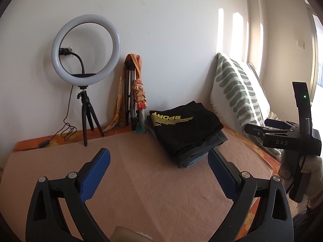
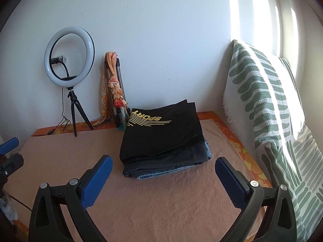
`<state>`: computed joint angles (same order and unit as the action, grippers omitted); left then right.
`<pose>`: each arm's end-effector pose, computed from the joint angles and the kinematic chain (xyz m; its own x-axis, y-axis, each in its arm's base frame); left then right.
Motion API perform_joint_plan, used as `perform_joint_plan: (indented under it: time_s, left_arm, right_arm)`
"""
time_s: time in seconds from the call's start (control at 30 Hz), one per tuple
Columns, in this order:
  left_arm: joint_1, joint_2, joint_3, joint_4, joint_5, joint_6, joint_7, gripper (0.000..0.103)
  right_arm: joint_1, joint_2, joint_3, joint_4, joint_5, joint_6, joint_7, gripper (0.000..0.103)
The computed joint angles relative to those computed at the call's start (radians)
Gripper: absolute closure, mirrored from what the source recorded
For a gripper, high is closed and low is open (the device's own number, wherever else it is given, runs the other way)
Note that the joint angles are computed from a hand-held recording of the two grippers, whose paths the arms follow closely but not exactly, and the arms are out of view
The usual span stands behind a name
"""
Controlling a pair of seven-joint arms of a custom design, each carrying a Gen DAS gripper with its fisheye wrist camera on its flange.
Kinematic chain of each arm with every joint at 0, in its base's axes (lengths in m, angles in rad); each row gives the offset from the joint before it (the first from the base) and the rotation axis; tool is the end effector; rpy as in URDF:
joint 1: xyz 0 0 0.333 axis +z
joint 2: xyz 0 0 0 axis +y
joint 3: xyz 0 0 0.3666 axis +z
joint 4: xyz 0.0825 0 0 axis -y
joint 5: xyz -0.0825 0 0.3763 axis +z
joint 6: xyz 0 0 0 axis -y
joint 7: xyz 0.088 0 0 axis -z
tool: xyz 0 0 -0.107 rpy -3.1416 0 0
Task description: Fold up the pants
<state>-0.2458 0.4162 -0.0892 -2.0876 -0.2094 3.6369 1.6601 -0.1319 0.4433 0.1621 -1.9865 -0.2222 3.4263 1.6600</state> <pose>0.6211 -0.1797 0.4144 -0.1949 -0.9776 0.0794 -0.4390 0.0146 -0.8984 0.6748 0.0295 0.4166 0.1337 -0.9910 0.0018 -0.5329 -0.0734 -0.8430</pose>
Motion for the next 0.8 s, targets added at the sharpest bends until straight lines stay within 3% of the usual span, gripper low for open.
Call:
perform_joint_plan:
  time_s: [0.27, 0.63, 0.8]
  left_arm:
    - [-0.056, -0.003, 0.030, -0.043, -0.095, 0.058, 0.076, 0.004]
    - [-0.103, 0.004, 0.048, -0.057, -0.212, 0.087, 0.190, 0.004]
    - [-0.116, 0.005, 0.051, -0.054, -0.266, 0.076, 0.239, 0.003]
  right_arm:
    - [-0.011, 0.001, 0.002, -0.040, -0.020, 0.055, 0.032, 0.000]
    - [0.150, 0.006, -0.137, -0.076, 0.045, 0.153, -0.061, 0.000]
    - [0.144, 0.014, -0.123, -0.069, 0.047, 0.146, -0.073, 0.000]
